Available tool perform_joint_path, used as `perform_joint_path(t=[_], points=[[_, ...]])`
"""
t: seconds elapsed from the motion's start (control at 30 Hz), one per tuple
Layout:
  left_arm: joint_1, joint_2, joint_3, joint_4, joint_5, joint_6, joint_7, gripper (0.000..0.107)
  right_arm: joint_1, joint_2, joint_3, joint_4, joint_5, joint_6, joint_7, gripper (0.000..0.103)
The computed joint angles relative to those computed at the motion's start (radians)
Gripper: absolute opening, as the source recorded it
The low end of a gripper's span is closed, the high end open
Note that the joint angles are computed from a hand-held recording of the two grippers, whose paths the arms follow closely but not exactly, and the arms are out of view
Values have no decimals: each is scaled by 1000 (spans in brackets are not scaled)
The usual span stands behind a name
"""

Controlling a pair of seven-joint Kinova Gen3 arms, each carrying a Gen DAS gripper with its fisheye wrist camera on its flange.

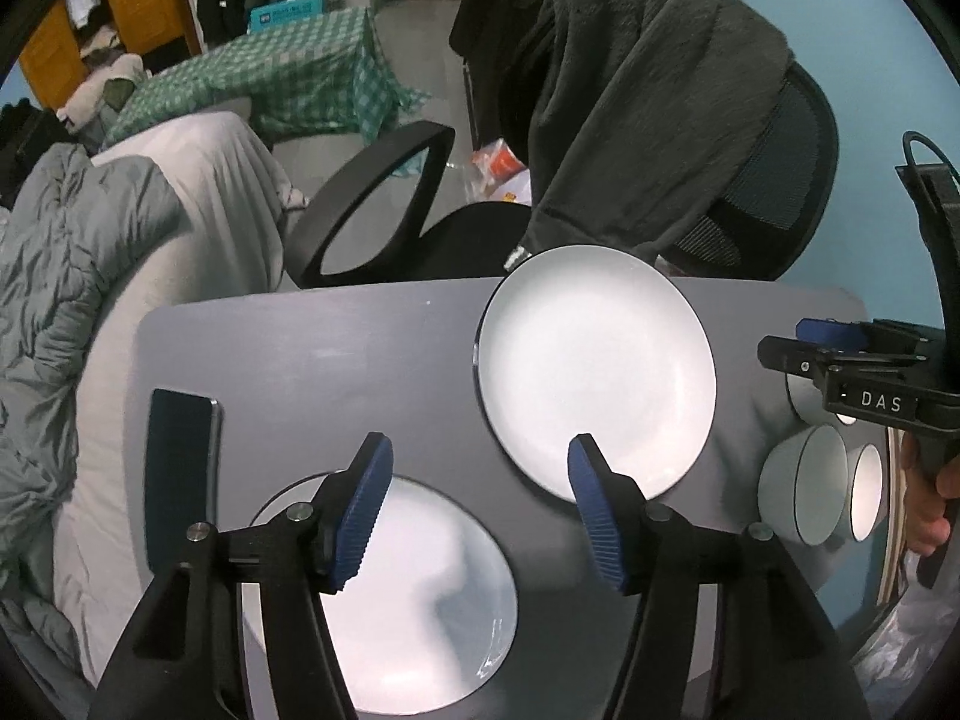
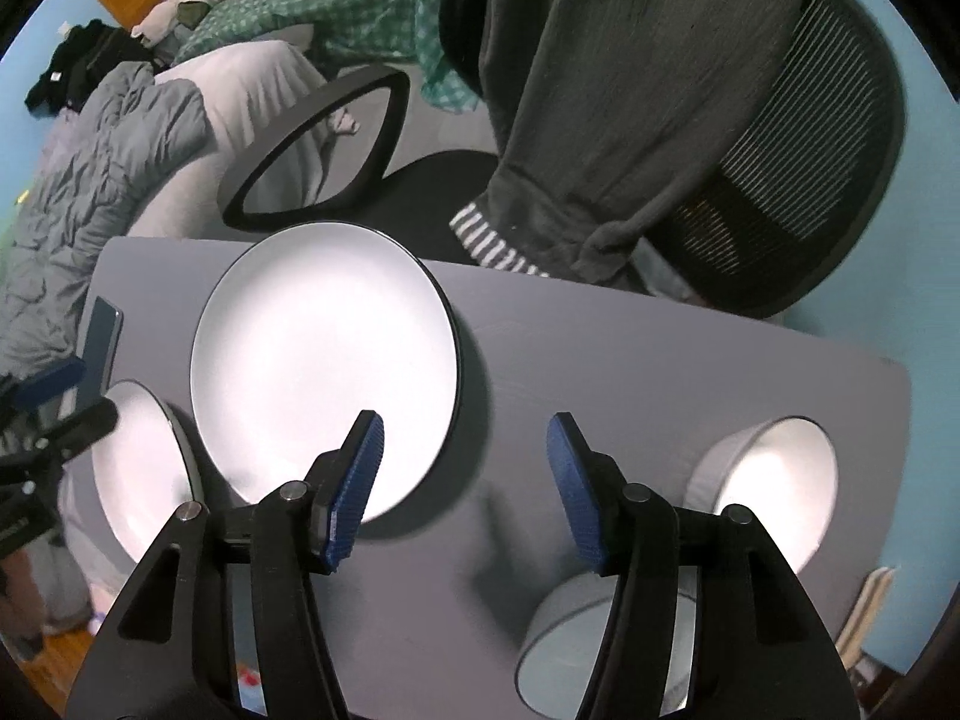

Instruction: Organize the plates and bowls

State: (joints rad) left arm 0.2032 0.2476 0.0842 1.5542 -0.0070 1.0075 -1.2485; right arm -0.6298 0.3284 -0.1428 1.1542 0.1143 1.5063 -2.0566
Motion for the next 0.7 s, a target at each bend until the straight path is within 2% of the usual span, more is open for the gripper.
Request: perform_joint_path(t=[0.4, 0.53, 0.7], points=[[-10, -118, -5, 91, -65, 17, 19, 64, -108, -33, -17, -23, 112, 63, -82, 58], [-15, -159, -1, 113, -91, 31, 27, 64, -143, -40, -27, -24, 139, 77, -99, 65], [-31, -202, 1, 150, -103, 27, 7, 68, -172, -48, -38, -27, 152, 84, -122, 65]])
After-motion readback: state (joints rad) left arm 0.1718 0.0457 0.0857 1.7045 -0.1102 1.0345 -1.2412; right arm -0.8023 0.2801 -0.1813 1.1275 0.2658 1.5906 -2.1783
